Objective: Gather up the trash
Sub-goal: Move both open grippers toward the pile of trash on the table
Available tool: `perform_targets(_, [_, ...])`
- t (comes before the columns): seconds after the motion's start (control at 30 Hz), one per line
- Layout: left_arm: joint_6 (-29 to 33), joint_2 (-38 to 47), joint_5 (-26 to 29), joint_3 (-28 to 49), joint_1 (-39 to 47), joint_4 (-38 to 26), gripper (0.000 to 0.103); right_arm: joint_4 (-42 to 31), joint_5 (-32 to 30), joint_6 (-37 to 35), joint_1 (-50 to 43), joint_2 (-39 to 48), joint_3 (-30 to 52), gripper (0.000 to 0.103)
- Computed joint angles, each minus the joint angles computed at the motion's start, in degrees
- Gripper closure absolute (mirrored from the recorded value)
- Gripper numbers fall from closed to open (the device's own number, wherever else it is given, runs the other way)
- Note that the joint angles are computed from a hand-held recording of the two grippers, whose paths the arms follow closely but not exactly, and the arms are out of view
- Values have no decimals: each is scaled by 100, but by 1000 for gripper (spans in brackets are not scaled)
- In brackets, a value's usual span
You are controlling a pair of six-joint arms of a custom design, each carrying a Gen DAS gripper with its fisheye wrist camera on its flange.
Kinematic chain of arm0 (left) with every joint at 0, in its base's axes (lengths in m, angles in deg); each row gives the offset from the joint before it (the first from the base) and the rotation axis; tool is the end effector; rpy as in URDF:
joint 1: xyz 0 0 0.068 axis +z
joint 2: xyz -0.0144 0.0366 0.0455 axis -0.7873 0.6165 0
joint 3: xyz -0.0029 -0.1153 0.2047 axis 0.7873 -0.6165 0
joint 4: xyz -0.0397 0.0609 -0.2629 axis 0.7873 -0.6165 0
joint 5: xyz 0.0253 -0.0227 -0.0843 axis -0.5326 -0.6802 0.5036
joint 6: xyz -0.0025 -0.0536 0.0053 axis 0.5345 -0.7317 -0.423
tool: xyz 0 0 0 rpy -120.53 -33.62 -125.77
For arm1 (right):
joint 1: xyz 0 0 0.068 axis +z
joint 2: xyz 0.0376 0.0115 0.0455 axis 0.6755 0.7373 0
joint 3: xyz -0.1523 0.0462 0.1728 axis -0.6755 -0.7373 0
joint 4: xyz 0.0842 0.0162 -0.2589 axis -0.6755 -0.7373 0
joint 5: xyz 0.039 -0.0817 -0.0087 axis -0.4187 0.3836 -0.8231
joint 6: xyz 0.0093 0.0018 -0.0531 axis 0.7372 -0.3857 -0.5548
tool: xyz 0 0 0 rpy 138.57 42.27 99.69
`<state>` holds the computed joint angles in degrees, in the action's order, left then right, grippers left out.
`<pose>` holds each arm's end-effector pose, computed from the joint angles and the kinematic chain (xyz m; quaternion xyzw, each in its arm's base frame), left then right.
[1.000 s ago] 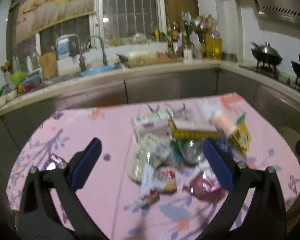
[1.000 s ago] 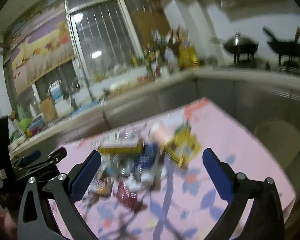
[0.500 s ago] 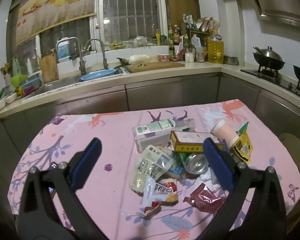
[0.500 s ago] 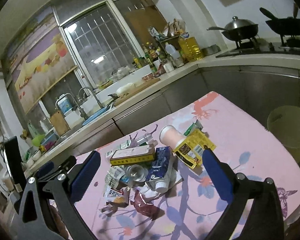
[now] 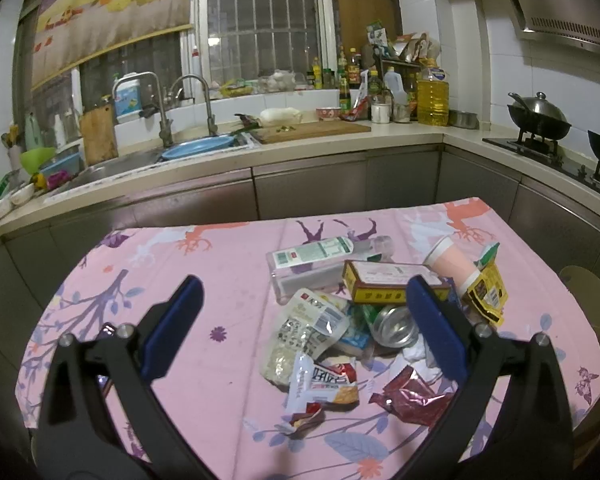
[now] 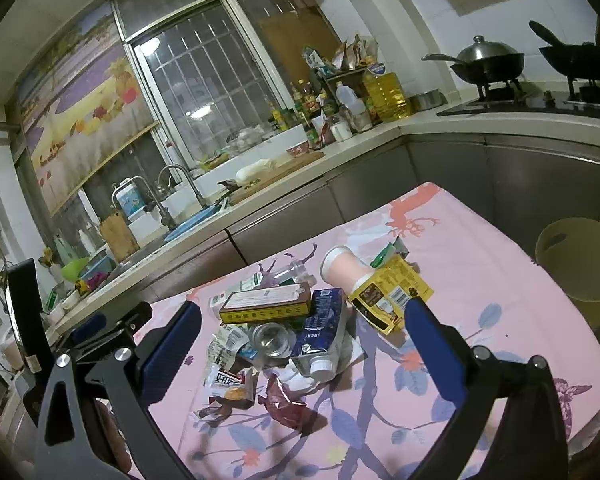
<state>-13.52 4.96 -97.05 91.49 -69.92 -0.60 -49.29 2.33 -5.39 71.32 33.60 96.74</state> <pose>0.2862 -0.0707 0.2751 -0.1416 0.8408 0.1279 0.5066 0.3056 0.1752 0.2268 -0.0962 0.8156 0.3089 0.4797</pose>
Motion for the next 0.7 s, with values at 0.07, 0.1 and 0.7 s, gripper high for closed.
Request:
perform_targets(0.07, [-3, -10, 9, -8, 3, 0, 6, 10, 63, -66, 33, -49, -31, 5])
perform_targets(0.1, [-10, -6, 12, -4, 2, -5, 6, 8, 86, -91, 44, -68, -40, 5])
perform_targets(0.7, [-5, -118, 282, -377, 401, 204, 6, -22, 56, -350, 140, -47, -35, 37])
